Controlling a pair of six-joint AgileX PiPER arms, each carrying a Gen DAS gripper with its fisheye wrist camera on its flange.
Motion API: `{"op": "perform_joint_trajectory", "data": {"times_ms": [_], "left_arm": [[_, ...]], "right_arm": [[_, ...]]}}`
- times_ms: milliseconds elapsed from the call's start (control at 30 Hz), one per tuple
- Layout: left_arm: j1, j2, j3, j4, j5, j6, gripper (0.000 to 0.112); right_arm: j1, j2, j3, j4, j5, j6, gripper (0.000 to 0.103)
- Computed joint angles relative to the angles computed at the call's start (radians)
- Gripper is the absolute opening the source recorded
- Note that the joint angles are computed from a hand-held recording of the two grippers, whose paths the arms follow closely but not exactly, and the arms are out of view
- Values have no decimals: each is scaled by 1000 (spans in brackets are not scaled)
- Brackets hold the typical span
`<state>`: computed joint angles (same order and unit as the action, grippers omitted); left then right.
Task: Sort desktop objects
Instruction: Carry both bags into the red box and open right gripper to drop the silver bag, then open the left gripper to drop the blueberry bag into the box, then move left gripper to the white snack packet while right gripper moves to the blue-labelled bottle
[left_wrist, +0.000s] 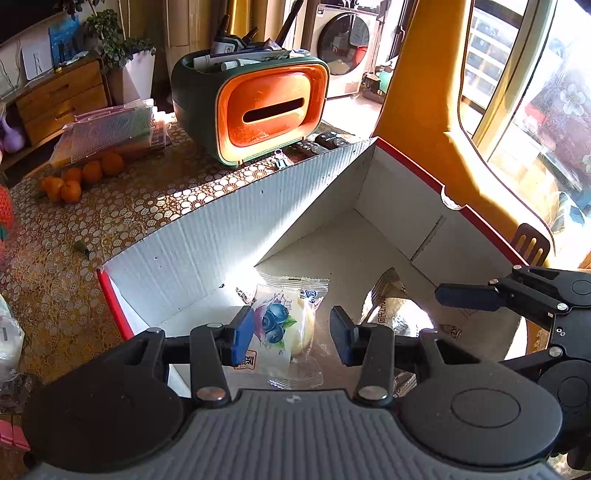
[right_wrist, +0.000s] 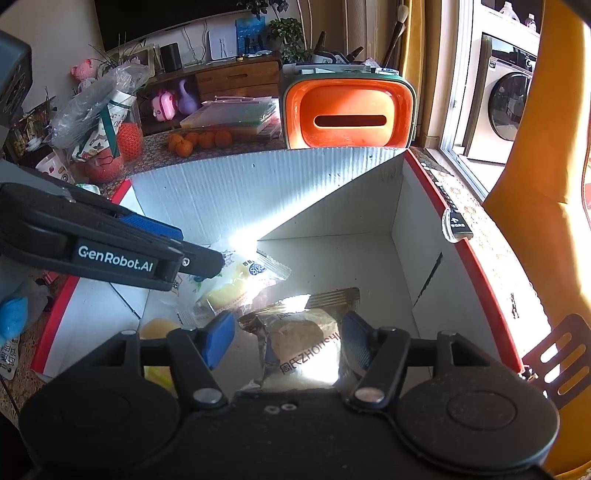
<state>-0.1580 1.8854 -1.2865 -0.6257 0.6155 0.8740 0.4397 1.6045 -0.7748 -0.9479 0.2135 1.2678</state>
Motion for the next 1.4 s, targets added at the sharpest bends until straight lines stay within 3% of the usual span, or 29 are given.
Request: {"op": "perform_joint_trajectory", "data": {"times_ms": [333,700,867,1000,1400], "left_arm": [[102,-205,191,-189,41,228,43],[303,-373,337,-318,172,443,46],[431,-420,382,-360,258,536,48],[550,-442,404,-380,338,610,58],[881,-422,425,-384,509,813,71]], "right_arm": [[70,-149,77,-115,40,156,75],[289,-234,83,-220,206,336,82],[401,-239,63,-233,291,393,86],[487,-226,39,-241,364,440,90],[652,-112,-67,-261,469,546,92]]}}
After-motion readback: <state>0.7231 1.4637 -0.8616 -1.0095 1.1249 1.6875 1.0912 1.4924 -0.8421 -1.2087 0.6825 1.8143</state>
